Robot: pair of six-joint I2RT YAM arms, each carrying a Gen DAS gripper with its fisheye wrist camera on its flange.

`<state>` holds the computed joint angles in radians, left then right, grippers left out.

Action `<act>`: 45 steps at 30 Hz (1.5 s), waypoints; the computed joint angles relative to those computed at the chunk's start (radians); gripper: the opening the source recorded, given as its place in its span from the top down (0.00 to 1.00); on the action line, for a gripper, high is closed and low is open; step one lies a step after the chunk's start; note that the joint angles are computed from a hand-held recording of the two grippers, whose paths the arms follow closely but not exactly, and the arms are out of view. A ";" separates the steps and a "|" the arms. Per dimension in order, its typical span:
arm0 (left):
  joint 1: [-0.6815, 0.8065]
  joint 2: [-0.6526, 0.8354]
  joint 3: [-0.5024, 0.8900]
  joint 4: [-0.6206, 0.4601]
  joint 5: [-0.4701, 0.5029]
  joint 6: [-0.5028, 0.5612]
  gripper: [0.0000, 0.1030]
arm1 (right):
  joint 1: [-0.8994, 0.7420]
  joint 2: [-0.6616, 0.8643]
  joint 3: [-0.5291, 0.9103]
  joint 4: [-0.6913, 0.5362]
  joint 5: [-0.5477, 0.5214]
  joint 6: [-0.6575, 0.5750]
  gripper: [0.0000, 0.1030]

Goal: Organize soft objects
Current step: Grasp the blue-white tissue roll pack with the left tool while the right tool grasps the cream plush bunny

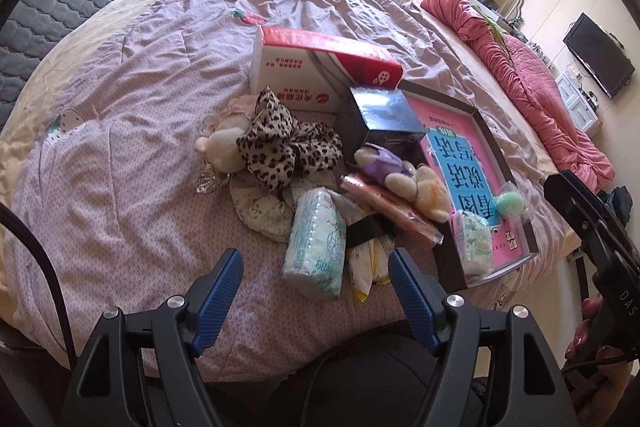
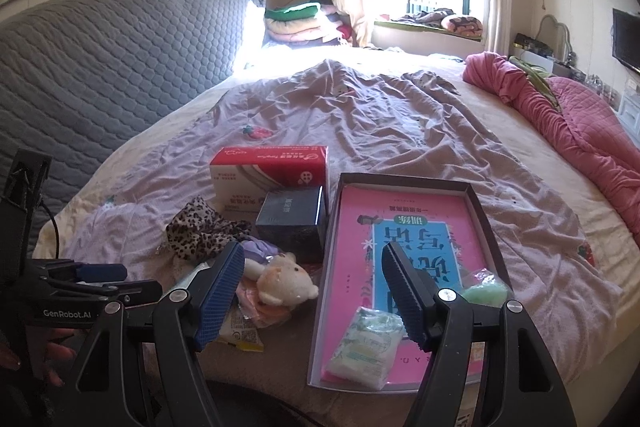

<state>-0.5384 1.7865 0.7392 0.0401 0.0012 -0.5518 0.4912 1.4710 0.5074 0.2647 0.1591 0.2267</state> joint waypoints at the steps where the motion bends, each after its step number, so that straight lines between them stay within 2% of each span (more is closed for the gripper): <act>1: 0.000 0.010 0.000 0.005 0.004 0.000 0.28 | 0.002 0.008 0.003 -0.002 -0.001 -0.002 0.29; 14: 0.030 0.148 0.004 0.092 0.097 -0.026 0.28 | 0.010 0.105 0.022 0.021 -0.010 -0.006 0.29; 21: 0.039 0.187 0.015 0.137 0.105 -0.024 0.28 | -0.010 0.182 0.040 0.045 -0.041 0.001 0.29; 33: 0.044 0.234 0.033 0.176 0.127 -0.011 0.29 | -0.010 0.373 0.171 0.036 -0.081 -0.043 0.29; 39: 0.056 0.255 0.037 0.205 0.152 -0.011 0.33 | -0.035 0.487 0.267 0.009 -0.133 -0.120 0.29; 41: 0.060 0.260 0.034 0.222 0.168 -0.009 0.39 | -0.039 0.517 0.294 0.000 -0.143 -0.136 0.29; 45: 0.064 0.266 0.029 0.243 0.181 -0.004 0.41 | -0.047 0.568 0.332 0.003 -0.179 -0.153 0.29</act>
